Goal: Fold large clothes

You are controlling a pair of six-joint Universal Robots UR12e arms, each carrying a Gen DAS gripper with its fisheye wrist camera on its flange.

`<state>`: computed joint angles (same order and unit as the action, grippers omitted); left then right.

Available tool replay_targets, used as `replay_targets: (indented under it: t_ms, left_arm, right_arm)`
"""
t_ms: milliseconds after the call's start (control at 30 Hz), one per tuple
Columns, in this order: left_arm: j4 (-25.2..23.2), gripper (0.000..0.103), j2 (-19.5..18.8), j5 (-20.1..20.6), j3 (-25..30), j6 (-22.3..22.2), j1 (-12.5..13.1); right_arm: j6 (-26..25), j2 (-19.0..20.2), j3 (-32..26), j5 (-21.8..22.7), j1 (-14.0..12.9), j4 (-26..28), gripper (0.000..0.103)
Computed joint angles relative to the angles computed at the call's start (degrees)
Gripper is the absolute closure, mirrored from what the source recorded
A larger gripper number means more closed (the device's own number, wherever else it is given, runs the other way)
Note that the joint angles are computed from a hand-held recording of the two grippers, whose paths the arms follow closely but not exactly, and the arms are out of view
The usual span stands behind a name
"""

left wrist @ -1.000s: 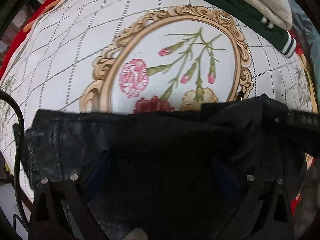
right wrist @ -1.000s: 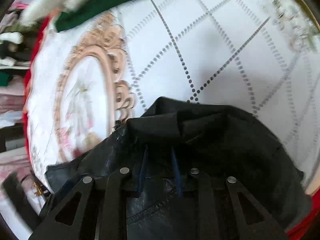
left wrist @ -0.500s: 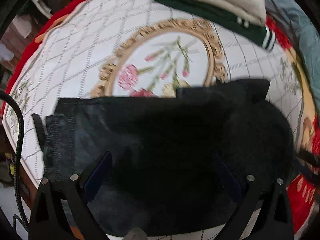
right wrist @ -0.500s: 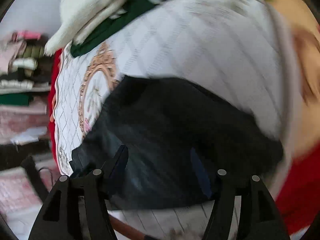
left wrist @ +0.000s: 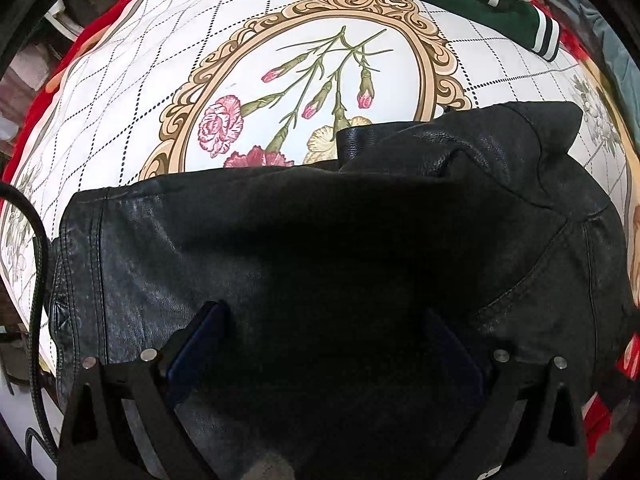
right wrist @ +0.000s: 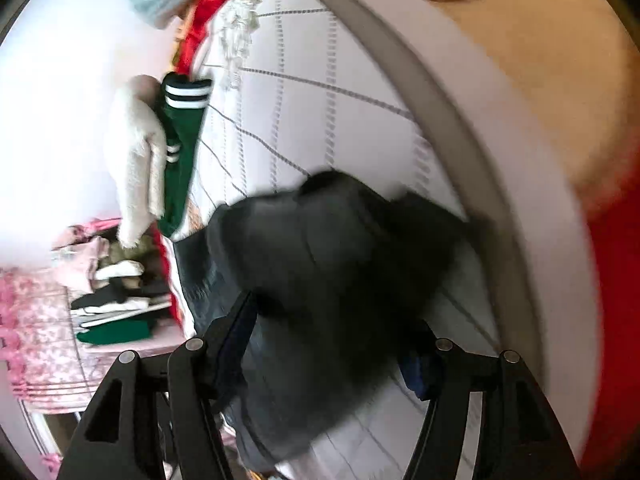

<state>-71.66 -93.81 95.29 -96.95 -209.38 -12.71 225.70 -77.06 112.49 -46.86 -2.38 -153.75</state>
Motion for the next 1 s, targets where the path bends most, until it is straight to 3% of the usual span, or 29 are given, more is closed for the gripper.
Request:
replay_targets:
  t_ms: [67, 167, 267, 300, 400, 500, 633, 800, 900, 1000]
  left_arm:
    - [0.17, 0.000, -0.29, -0.21, 0.17, 0.40, 0.18]
    - [0.33, 0.000, -0.87, -0.50, 0.70, 1.65, 0.67]
    - [1.01, 0.000, -1.80, -0.13, 1.50, 3.45, 1.14]
    - [1.26, 0.000, -2.25, -0.14, 1.92, 4.28, 1.34]
    - [1.90, 0.000, -3.52, -0.46, 3.19, 6.05, 1.64]
    - [3.14, 0.000, -4.85, -1.42, 4.34, 6.81, 1.93]
    - [6.43, 0.000, -8.13, -5.66, 7.34, 8.10, 2.67]
    - [10.50, 0.000, -11.53, -14.71, 9.93, 10.20, 4.39]
    - [10.63, 0.001, -10.59, -18.56, 9.12, 7.33, 6.02]
    - [15.66, 0.001, -4.90, -21.87, 3.35, -0.62, 9.19]
  right_arm:
    - [2.37, 1.76, -0.74, 0.23, 0.56, -3.40, 0.032]
    - [1.44, 3.37, -3.02, -1.50, 2.14, -4.49, 0.034]
    - [2.93, 3.83, -3.45, -0.46, 1.97, -5.92, 0.068]
    - [4.21, 4.25, -3.66, -0.34, 2.07, -7.44, 0.075]
    - [4.46, 4.37, -4.96, -0.26, 2.04, -8.78, 0.083]
    - [3.37, 4.05, -7.27, -0.92, 2.74, -9.76, 0.086]
    - [-0.01, 3.50, -11.70, -3.50, 4.28, -8.95, 0.088]
    - [-6.38, 4.00, -18.09, -6.91, 6.43, -4.83, 0.089]
    - [-11.28, 4.37, -21.34, -6.83, 7.80, -0.80, 0.089]
    - [-16.11, 4.15, -23.28, -4.48, 9.48, 2.61, 0.089]
